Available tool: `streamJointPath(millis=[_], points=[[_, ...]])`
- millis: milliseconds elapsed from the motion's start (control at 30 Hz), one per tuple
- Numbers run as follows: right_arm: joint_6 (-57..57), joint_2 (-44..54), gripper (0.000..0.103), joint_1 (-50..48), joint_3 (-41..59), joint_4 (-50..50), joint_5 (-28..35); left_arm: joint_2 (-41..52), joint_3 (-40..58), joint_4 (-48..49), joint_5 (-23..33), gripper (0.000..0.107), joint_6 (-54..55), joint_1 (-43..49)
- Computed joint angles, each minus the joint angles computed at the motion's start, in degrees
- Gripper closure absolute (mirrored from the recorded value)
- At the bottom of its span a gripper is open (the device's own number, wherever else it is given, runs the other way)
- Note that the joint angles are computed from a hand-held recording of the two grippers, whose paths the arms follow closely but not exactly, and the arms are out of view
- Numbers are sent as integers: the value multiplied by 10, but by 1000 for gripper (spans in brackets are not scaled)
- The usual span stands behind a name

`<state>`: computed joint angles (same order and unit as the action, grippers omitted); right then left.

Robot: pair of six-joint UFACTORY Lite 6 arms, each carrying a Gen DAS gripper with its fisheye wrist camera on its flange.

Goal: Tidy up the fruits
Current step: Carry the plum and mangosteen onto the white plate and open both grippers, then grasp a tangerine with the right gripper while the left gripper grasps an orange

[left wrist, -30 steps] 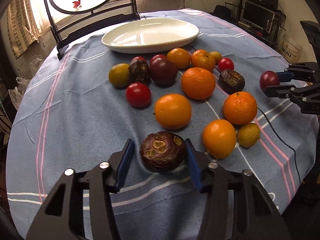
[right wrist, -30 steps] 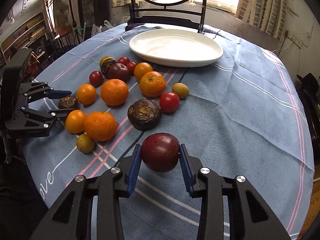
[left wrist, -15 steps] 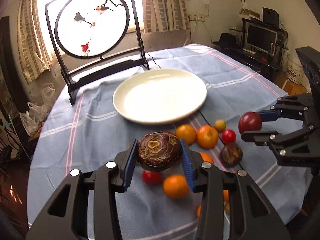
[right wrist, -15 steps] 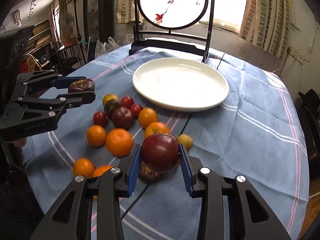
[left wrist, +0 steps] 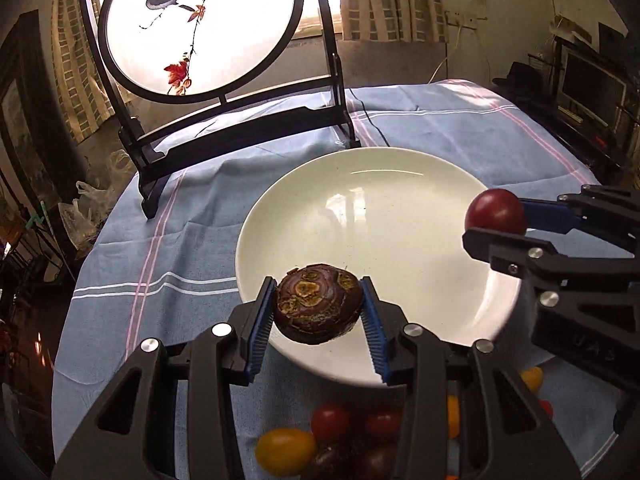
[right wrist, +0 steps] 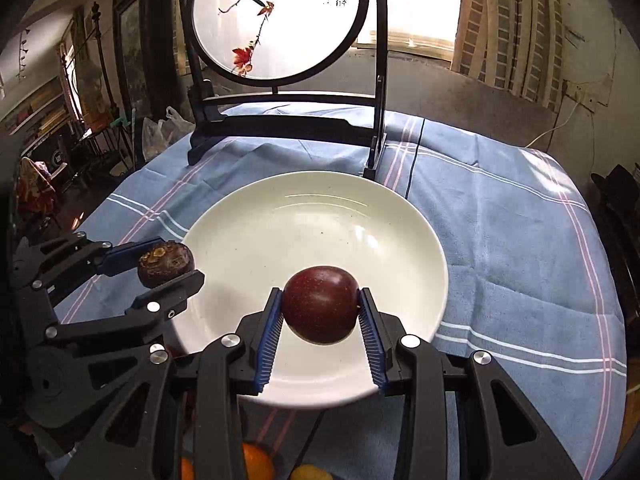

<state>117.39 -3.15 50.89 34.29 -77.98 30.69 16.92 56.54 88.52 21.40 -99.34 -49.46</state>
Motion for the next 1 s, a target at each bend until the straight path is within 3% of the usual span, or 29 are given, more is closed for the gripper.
streamJointPath(millis=[67,167,267,467,633,833,900,1000], points=[[12,35,64,-28,18,-27,-24,18,18,-10,-1,62,9,10],[17,76,63,-50,43,-46,-39,30,27,-6,12,40,3,14],[35,73,46,-45,40,-55,-20,23,21,-14,0,37,10,28],[-2,-3,40,43,-5,18,56,-59,-65,26,8,34,-33,22],[-19,-61,35,208,-36,115,169,-210,-206,41,36,26,-60,-35],[39,-83,32,484,-27,241,301,-468,-382,-138,118,21,82,-177],[70,-60,31,557,-9,269,305,-547,-429,-209,162,20,125,-256],[125,-17,32,623,7,283,266,-594,-477,-265,219,20,117,-392]])
